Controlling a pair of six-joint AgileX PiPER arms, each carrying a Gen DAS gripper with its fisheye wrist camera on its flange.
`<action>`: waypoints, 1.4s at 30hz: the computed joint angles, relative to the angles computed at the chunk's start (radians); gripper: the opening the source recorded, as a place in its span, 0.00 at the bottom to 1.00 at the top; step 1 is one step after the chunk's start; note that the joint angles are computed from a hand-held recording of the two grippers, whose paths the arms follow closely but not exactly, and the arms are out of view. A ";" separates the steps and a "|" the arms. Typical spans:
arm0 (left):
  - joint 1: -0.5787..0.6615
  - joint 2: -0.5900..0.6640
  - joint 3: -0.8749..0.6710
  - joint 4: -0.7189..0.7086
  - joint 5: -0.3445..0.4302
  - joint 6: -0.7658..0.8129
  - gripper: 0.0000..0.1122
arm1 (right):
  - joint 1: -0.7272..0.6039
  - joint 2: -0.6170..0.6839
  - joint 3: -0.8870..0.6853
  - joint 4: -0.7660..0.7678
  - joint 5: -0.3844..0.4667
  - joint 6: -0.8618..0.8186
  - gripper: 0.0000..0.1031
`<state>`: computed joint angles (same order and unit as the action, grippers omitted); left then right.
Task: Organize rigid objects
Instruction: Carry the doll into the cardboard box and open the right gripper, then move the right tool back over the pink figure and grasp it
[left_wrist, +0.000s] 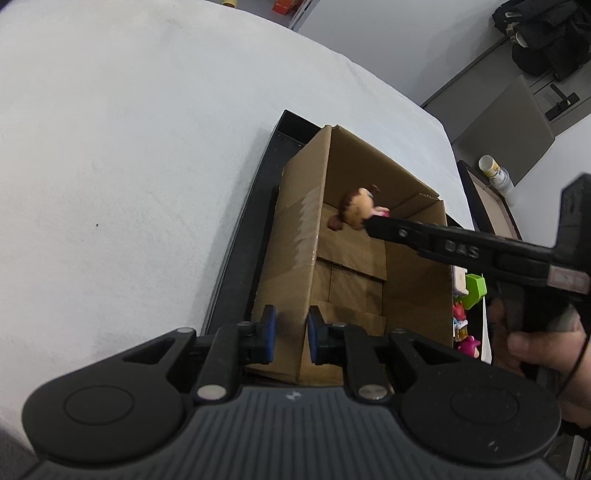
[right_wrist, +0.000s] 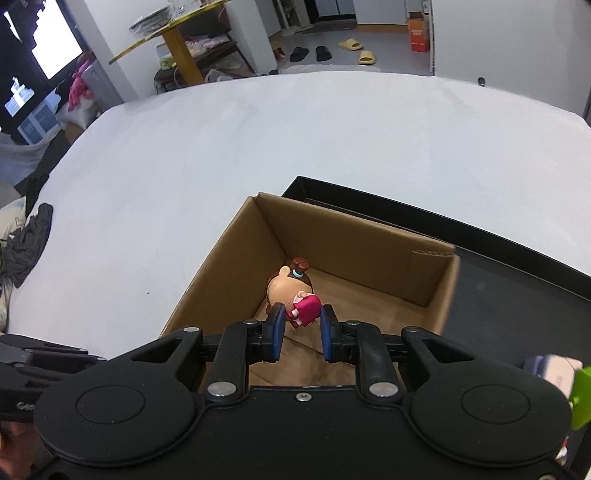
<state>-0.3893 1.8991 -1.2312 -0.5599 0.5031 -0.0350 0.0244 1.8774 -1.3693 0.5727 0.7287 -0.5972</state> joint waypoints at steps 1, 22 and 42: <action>0.001 -0.002 0.002 0.004 0.000 -0.004 0.15 | 0.006 0.004 -0.003 -0.005 -0.006 0.004 0.19; -0.057 -0.029 0.017 0.187 -0.049 -0.264 0.15 | 0.005 -0.206 0.169 -0.058 -0.074 0.023 0.38; -0.134 -0.028 -0.025 0.460 -0.023 -0.565 0.14 | -0.186 -0.375 0.294 0.124 -0.036 -0.148 0.60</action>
<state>-0.5234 1.8712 -1.2564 -0.1002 0.4805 -0.6004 -0.1613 1.5021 -1.0753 0.6970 0.6924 -0.7448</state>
